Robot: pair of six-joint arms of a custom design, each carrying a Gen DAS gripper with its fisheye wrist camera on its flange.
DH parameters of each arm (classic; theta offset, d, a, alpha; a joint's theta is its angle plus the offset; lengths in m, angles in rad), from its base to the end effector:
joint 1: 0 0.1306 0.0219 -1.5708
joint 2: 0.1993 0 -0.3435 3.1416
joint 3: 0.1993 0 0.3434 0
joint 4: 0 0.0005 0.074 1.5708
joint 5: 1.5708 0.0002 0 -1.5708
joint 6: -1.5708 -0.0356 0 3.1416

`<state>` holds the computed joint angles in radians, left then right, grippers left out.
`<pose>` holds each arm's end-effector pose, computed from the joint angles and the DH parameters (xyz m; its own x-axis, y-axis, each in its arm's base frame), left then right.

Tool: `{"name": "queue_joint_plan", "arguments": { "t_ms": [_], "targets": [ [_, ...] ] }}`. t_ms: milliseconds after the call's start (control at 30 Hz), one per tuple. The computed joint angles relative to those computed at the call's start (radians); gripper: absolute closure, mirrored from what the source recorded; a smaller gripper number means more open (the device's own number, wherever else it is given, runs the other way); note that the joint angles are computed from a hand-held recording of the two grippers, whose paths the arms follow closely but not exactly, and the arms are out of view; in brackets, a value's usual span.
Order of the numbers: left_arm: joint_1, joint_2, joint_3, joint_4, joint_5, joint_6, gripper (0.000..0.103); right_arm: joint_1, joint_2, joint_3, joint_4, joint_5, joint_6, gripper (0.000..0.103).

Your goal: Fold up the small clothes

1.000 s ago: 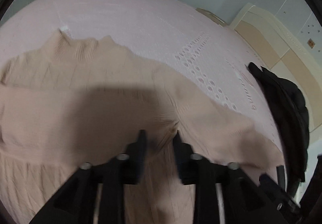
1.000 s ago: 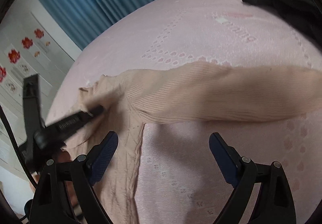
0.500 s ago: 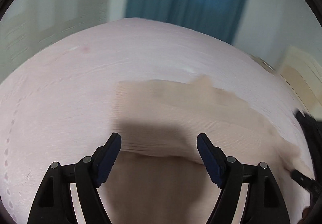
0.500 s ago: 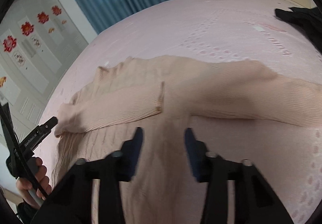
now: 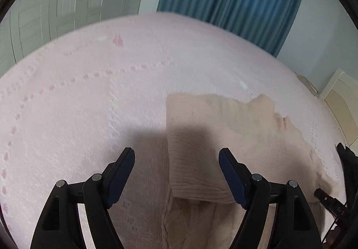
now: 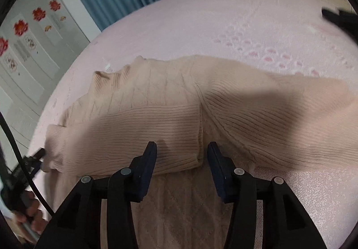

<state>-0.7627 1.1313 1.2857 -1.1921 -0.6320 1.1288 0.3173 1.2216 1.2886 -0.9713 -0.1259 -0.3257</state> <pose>0.2539 -0.2142 0.4285 -0.5740 -0.4602 -0.6773 -0.4172 0.8761 -0.2417 0.3604 0.1225 0.4072 -0.8301 0.0615 -0.5542 -0.1242 0.9485 0.2913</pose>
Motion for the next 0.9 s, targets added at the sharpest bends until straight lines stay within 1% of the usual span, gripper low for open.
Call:
{"name": "queue_joint_plan", "arguments": {
  "t_ms": [33, 67, 133, 200, 267, 333, 400, 500, 567, 633, 700, 767, 900],
  "targets": [
    [0.003, -0.001, 0.003, 0.009, -0.003, -0.011, 0.025, 0.012, 0.007, 0.006, 0.002, 0.013, 0.015, 0.078],
    [0.007, 0.005, 0.005, 0.014, -0.001, -0.008, 0.025, 0.03, 0.015, 0.009, 0.005, 0.043, 0.026, 0.097],
    [0.013, 0.018, 0.006, 0.013, 0.008, 0.006, 0.025, 0.039, 0.01, 0.002, 0.023, 0.058, 0.03, 0.097],
    [0.021, 0.036, 0.02, 0.003, 0.036, -0.014, 0.025, 0.032, -0.028, -0.019, 0.06, 0.047, 0.033, 0.098],
    [0.014, 0.033, 0.021, 0.013, 0.022, -0.019, 0.025, 0.014, -0.077, -0.042, 0.102, 0.056, 0.026, 0.098],
    [0.006, 0.024, 0.014, 0.034, 0.006, -0.02, 0.025, -0.017, -0.112, -0.056, 0.119, 0.036, 0.026, 0.098],
    [0.003, 0.022, 0.016, 0.038, 0.002, -0.025, 0.025, -0.03, -0.112, -0.046, 0.078, 0.102, 0.035, 0.098],
    [-0.001, 0.022, 0.019, 0.046, 0.0, -0.035, 0.025, -0.051, -0.084, -0.032, 0.006, 0.118, 0.041, 0.098],
    [-0.001, 0.028, 0.02, 0.047, 0.001, -0.038, 0.025, -0.032, -0.049, -0.017, -0.045, 0.163, 0.064, 0.098],
    [0.004, 0.053, 0.041, 0.012, 0.009, -0.027, 0.025, -0.006, -0.035, -0.017, -0.052, 0.219, 0.077, 0.098],
    [0.014, 0.08, 0.06, -0.022, 0.029, -0.026, 0.025, 0.002, -0.051, -0.029, -0.052, 0.252, 0.097, 0.098],
    [0.023, 0.112, 0.081, -0.061, 0.048, -0.021, 0.025, -0.006, -0.053, -0.032, -0.053, 0.245, 0.095, 0.098],
    [0.03, 0.158, 0.113, -0.117, 0.06, -0.018, 0.025, -0.043, -0.058, -0.034, -0.064, 0.177, 0.092, 0.097]
  ]
}}
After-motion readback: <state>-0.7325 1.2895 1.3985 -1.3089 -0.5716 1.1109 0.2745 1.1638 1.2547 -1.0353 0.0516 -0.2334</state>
